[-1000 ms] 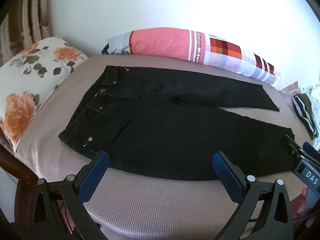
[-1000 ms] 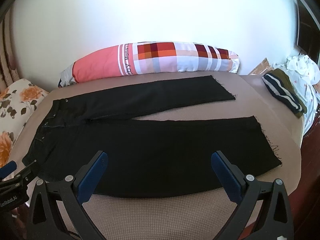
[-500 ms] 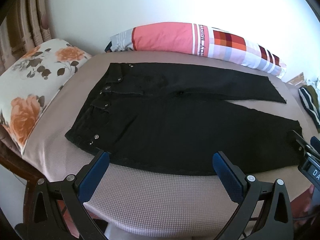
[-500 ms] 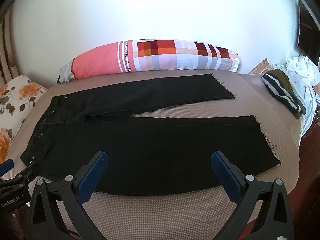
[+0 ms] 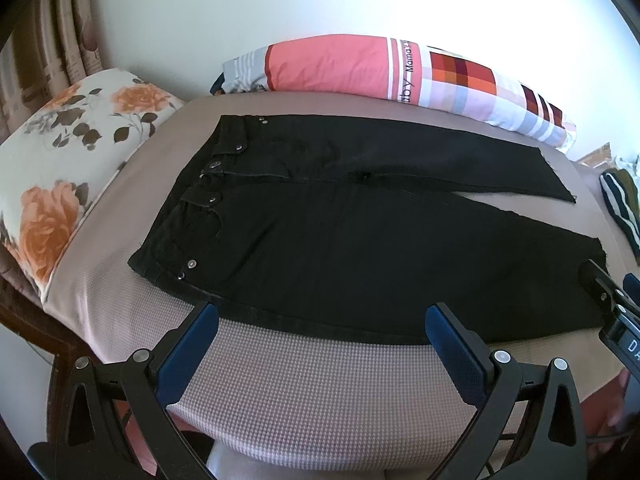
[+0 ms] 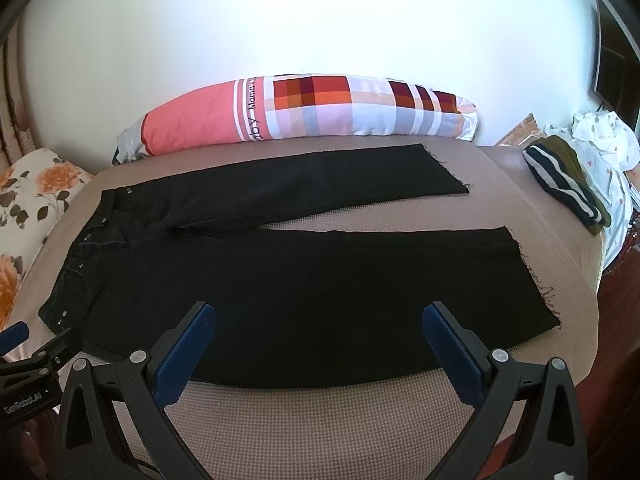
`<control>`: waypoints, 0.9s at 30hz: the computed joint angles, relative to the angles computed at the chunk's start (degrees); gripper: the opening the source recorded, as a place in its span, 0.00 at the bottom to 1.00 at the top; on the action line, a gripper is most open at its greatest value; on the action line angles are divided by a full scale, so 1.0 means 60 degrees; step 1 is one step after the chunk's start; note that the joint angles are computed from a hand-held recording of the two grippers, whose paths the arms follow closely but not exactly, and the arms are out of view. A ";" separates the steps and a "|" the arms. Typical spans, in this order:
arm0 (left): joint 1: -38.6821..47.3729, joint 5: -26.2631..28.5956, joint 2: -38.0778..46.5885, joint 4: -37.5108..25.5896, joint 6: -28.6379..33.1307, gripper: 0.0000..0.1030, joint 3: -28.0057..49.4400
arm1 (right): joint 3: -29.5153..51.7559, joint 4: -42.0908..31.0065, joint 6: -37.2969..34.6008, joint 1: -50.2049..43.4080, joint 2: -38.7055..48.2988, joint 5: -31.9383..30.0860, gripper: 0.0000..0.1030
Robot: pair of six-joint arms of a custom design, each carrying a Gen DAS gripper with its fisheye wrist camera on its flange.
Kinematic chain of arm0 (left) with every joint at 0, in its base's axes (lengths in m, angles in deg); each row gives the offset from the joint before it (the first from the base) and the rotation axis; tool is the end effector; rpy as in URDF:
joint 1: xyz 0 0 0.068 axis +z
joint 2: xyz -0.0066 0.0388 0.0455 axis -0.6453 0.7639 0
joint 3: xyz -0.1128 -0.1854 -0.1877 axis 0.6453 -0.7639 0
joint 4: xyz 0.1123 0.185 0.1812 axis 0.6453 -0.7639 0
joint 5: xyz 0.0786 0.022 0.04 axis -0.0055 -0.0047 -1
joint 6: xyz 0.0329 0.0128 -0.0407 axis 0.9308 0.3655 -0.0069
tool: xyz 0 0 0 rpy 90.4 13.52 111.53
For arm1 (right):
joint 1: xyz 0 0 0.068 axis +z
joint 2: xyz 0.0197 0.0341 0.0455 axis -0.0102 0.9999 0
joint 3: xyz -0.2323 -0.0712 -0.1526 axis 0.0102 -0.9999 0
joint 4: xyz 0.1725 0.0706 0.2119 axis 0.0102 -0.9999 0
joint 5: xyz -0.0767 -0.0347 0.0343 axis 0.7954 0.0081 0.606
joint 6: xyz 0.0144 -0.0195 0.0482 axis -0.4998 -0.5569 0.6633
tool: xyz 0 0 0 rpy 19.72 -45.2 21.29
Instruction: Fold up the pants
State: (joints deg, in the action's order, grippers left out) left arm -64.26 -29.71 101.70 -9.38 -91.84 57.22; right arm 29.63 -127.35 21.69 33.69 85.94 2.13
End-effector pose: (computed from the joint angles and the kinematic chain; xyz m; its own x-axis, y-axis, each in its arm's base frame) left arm 0.1990 -0.0815 0.2503 -0.7938 0.0722 -0.6039 0.0938 0.9956 -0.0043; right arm 0.1611 0.0847 0.2228 -0.6545 0.1740 -0.7358 0.2852 0.9581 -0.0271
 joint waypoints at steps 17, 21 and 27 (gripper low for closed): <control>-0.0106 -0.0116 -0.0074 0.0099 0.0124 0.99 -0.0087 | -0.0058 0.0123 -0.0262 -0.0147 -0.0099 -0.0095 1.00; -0.0205 -0.0270 -0.0069 0.0135 0.0129 0.99 -0.0093 | -0.0059 0.0111 -0.0226 -0.0128 -0.0097 -0.0075 1.00; -0.0309 -0.0425 -0.0026 0.0141 0.0112 0.99 -0.0067 | -0.0085 0.0130 -0.0244 -0.0142 -0.0124 -0.0090 1.00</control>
